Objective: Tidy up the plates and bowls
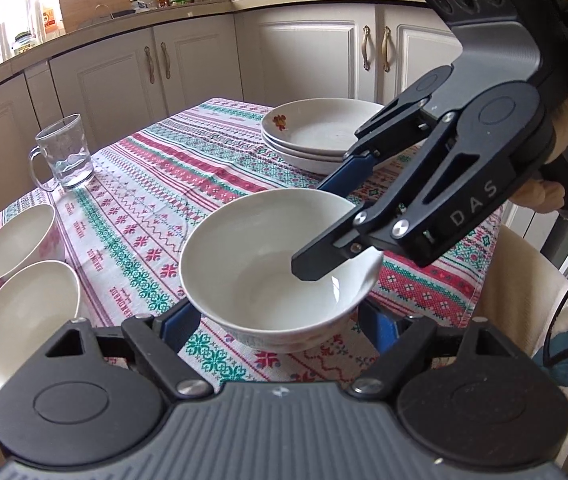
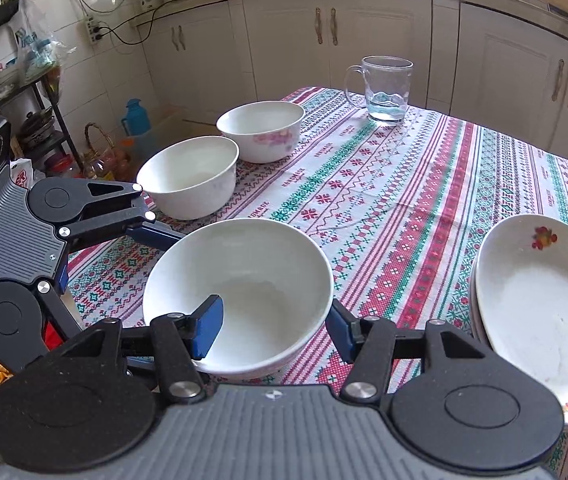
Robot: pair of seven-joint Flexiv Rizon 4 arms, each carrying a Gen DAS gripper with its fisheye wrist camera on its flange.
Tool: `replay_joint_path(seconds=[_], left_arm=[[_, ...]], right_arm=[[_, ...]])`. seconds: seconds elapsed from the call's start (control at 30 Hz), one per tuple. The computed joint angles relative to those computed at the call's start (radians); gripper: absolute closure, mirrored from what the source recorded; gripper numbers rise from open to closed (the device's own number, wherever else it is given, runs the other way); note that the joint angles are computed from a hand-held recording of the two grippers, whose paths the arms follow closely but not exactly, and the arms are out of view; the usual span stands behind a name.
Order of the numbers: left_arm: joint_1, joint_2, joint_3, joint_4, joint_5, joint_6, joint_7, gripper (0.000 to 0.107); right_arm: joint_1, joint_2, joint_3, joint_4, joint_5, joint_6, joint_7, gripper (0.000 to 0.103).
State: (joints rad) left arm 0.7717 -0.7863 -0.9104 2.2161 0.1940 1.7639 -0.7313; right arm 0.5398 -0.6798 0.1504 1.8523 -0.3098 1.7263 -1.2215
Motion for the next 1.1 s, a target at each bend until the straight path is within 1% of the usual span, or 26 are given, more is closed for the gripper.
replay_joint_path(seconds=[0.3,0.43,0.5,0.53,0.6,0.63,0.67,0.73,0.87,0.93,1.1], left_arm=[[-0.016,-0.004,0.008,-0.012,-0.009,-0.005,-0.002,0.021],[-0.017,-0.011,0.009,-0.012,-0.015,-0.008,-0.005,0.021],[-0.019,-0.013,0.011,-0.013,-0.016,-0.008,-0.007,0.021],[-0.019,-0.015,0.012,-0.013,-0.016,-0.008,-0.007,0.021],[-0.020,-0.020,0.014,-0.011,-0.008,0.002,-0.003,0.017],[-0.016,-0.021,0.013,-0.010,-0.003,0.001,0.000,0.011],[-0.008,-0.026,0.006,-0.006,0.003,0.003,0.004,0.010],[-0.001,-0.023,0.003,0.001,0.006,0.004,0.004,0.009],[0.005,-0.005,0.013,0.020,-0.002,0.014,-0.023,0.009],[0.010,0.003,0.016,0.034,0.001,0.035,-0.044,0.009],[0.011,0.036,0.041,0.061,0.017,0.082,-0.126,0.009]], right_arm=[[0.010,-0.004,-0.019,-0.001,0.013,0.007,0.009,0.040],[-0.005,-0.008,-0.001,-0.003,0.014,0.007,0.012,0.040],[-0.003,-0.008,-0.002,-0.003,0.013,0.005,0.013,0.037],[0.000,-0.008,-0.004,-0.004,0.014,0.004,0.015,0.036],[-0.025,-0.018,0.026,-0.013,0.008,0.002,0.010,0.029],[-0.040,-0.024,0.044,-0.015,0.004,0.010,0.004,0.020],[-0.033,-0.024,0.037,-0.011,0.007,0.023,0.004,0.011],[-0.002,-0.017,0.001,0.000,0.020,0.052,0.009,0.002],[0.055,-0.003,-0.066,0.012,0.044,0.072,0.016,0.000],[0.082,0.003,-0.096,0.017,0.055,0.074,0.017,0.000],[0.156,0.009,-0.174,0.022,0.073,0.068,0.008,0.000]])
